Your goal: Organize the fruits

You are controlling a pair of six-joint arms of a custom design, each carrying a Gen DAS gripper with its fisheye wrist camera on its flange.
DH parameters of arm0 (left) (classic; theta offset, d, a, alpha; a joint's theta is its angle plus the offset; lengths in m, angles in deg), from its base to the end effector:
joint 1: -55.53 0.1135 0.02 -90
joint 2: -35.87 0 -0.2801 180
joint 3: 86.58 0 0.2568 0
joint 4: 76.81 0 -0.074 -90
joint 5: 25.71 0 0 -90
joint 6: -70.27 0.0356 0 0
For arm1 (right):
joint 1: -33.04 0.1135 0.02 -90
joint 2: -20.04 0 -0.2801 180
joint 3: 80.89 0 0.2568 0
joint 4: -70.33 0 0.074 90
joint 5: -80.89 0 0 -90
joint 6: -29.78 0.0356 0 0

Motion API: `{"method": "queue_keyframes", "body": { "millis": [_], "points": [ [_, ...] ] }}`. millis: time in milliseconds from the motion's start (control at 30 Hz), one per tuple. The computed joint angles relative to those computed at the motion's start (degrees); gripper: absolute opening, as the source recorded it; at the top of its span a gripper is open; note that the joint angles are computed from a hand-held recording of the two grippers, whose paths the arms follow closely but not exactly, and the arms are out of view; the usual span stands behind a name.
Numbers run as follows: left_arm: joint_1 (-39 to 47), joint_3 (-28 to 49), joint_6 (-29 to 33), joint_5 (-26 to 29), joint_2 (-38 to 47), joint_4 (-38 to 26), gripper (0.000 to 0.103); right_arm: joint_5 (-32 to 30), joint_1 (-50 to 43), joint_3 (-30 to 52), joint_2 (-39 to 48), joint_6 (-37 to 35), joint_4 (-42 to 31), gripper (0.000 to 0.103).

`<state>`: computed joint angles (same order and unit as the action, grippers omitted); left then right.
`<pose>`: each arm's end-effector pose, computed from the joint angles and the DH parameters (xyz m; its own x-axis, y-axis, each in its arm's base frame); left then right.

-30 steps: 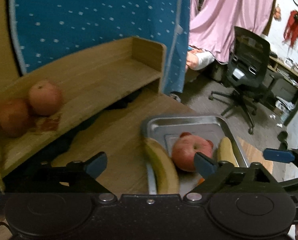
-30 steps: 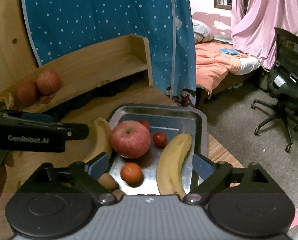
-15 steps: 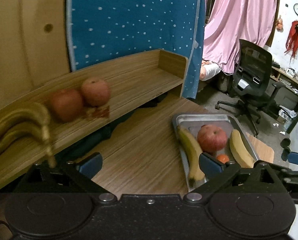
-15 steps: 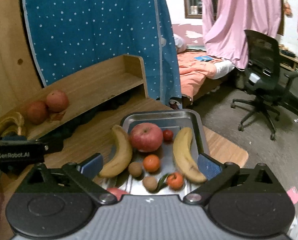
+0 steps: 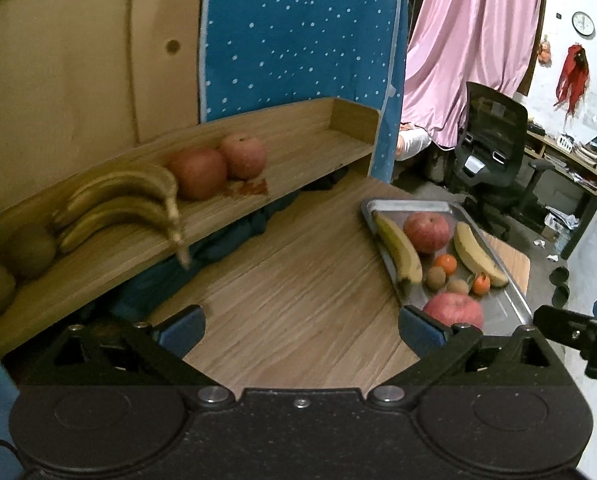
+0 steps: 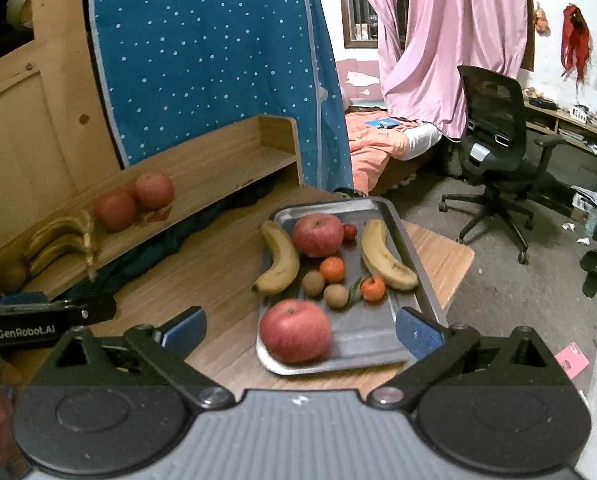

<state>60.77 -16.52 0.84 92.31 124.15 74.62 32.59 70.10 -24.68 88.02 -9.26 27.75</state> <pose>0.3279 0.0133 0.2363 -0.5953 0.2569 -0.7613 0.4794 0.8739 -0.0800 0.1938 0.1167 0.2391 -0.5176 0.3358 -0.7870 0.4151 0.9028 0.1122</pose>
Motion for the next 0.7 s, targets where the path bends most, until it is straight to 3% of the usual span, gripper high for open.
{"method": "queue_keyframes", "body": {
  "millis": [167,700],
  "points": [
    [3.59,-1.45,3.29,1.71,-1.05,-1.34,0.102,1.85,4.99,1.86,1.56,6.89,-5.48,0.103],
    [10.13,-5.91,10.93,2.87,-2.00,-2.63,0.102,6.12,14.51,4.15,9.70,24.99,-13.61,0.103]
  ]
}}
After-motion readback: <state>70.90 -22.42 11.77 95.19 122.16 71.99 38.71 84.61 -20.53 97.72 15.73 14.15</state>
